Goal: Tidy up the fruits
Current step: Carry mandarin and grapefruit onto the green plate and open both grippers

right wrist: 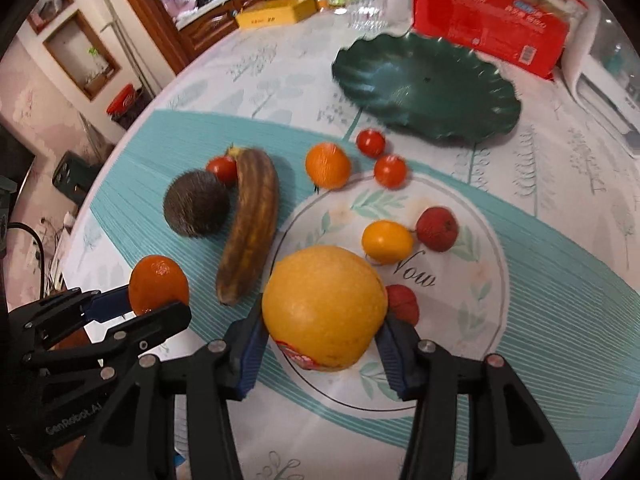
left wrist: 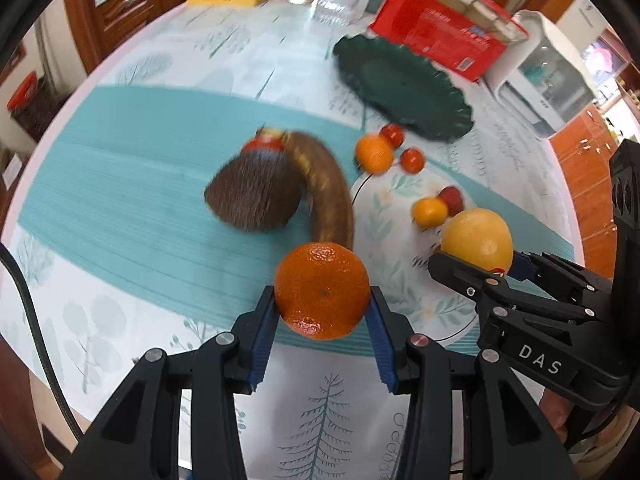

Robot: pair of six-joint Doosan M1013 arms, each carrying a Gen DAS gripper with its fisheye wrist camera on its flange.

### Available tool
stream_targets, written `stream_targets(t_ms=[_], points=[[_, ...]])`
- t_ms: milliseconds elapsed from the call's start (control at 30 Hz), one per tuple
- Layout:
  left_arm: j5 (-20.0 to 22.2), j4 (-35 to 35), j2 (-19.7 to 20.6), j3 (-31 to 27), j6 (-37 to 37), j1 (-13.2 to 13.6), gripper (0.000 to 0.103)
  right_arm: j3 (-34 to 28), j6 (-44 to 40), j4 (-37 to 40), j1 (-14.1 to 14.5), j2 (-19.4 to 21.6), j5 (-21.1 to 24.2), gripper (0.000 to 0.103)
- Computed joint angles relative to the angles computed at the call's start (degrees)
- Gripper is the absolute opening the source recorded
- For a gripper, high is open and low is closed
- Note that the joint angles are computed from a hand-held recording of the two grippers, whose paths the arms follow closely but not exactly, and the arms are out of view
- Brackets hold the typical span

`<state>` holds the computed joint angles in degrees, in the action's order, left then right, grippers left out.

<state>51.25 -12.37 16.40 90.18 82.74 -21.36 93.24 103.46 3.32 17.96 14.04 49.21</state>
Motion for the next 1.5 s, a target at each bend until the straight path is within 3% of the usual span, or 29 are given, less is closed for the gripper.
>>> stream_targets(t_ms=[367,700,867,1033,1267,1500], points=[[2.4,-0.45,1.89,-10.79,11.01,0.66,0.042,-4.74,12.74,-11.89,1.02,-2.59,0.75,0.05],[6.59,-3.1,8.63,-27.29,19.22,0.02,0.042,-17.9,16.51,-20.88,-2.19,1.37,6.51,0.05],[9.29,-1.21,14.35,-35.5,18.24,-0.8,0.043,-23.43,12.95,-19.2,-4.93,5.49,7.96,0.05],[12.31,-0.33,20.81,-41.89,14.53,-0.94,0.043,-23.94,9.97,-15.42,-6.79,9.36,8.29,0.05],[16.56,2.16,28.29,-47.25,11.04,-1.79,0.043,-22.52,7.04,-7.82,-8.73,13.98,9.53,0.05],[19.06,2.53,32.15,-49.19,9.16,-2.32,0.043,-21.54,4.45,-4.78,-9.43,16.22,9.17,0.05]])
